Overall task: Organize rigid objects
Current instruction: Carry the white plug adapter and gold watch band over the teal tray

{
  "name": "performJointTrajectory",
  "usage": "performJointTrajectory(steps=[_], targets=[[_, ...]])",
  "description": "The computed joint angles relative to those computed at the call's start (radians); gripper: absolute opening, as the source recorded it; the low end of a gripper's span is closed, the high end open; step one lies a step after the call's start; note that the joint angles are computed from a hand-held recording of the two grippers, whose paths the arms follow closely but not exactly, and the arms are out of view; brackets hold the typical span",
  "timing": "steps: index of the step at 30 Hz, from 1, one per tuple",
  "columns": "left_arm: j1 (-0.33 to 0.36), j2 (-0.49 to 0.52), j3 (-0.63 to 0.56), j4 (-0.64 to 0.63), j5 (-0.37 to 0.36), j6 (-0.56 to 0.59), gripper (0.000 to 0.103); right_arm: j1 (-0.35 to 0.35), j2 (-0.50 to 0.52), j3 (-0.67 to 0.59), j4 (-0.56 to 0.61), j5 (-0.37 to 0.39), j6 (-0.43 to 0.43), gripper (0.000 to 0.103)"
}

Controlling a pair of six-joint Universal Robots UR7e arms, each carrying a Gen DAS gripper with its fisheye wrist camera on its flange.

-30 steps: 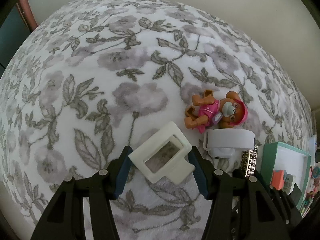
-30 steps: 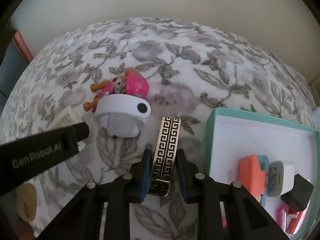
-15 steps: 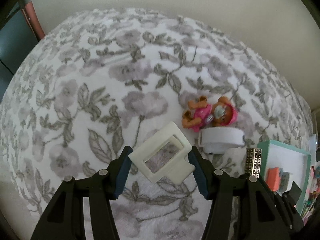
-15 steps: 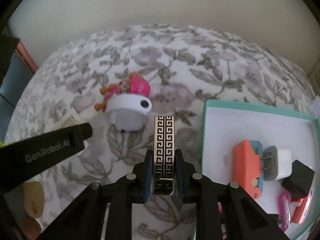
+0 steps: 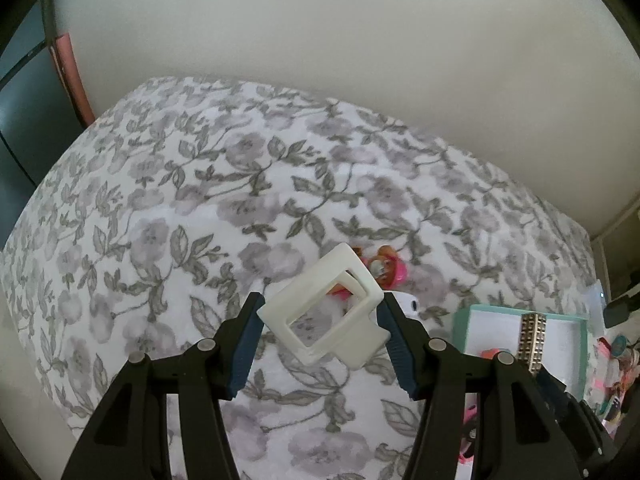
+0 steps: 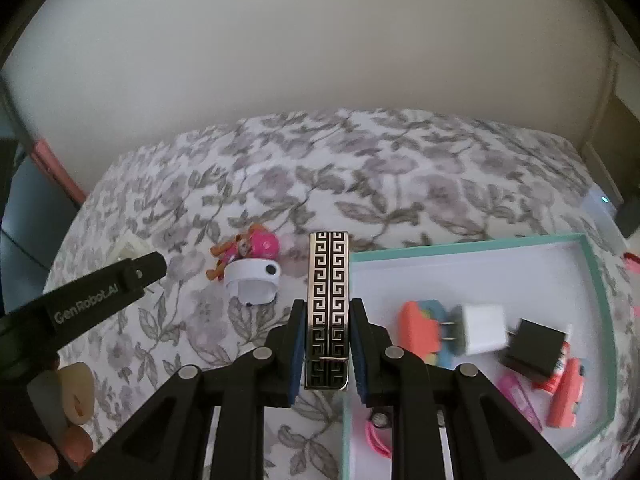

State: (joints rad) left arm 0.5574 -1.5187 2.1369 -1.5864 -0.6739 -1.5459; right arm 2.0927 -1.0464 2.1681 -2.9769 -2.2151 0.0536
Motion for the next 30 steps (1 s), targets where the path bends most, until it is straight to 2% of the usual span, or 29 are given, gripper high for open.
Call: performJointTrajectory(steps=[9,13,20,30], targets=[[-0.060,0.057,-0.023,-0.024,0.009,0.035,0.060,-0.011,-0.104,0.041,0.033,-0.062,0.031,0.022],[-0.087,0.104,-0.028,-0.116,-0.002,0.119,0.060,-0.032,-0.149,0.057,0.071,-0.087,0.053,0.022],[-0.103,0.175,-0.012,-0.371,-0.079,0.308,0.060,-0.084,-0.218,0.089,0.111,-0.095,0.082,0.022],[-0.120,0.270,-0.026,-0.511,-0.178,0.428,0.060,-0.158,-0.309,0.124,0.158,-0.146,0.138,0.022]])
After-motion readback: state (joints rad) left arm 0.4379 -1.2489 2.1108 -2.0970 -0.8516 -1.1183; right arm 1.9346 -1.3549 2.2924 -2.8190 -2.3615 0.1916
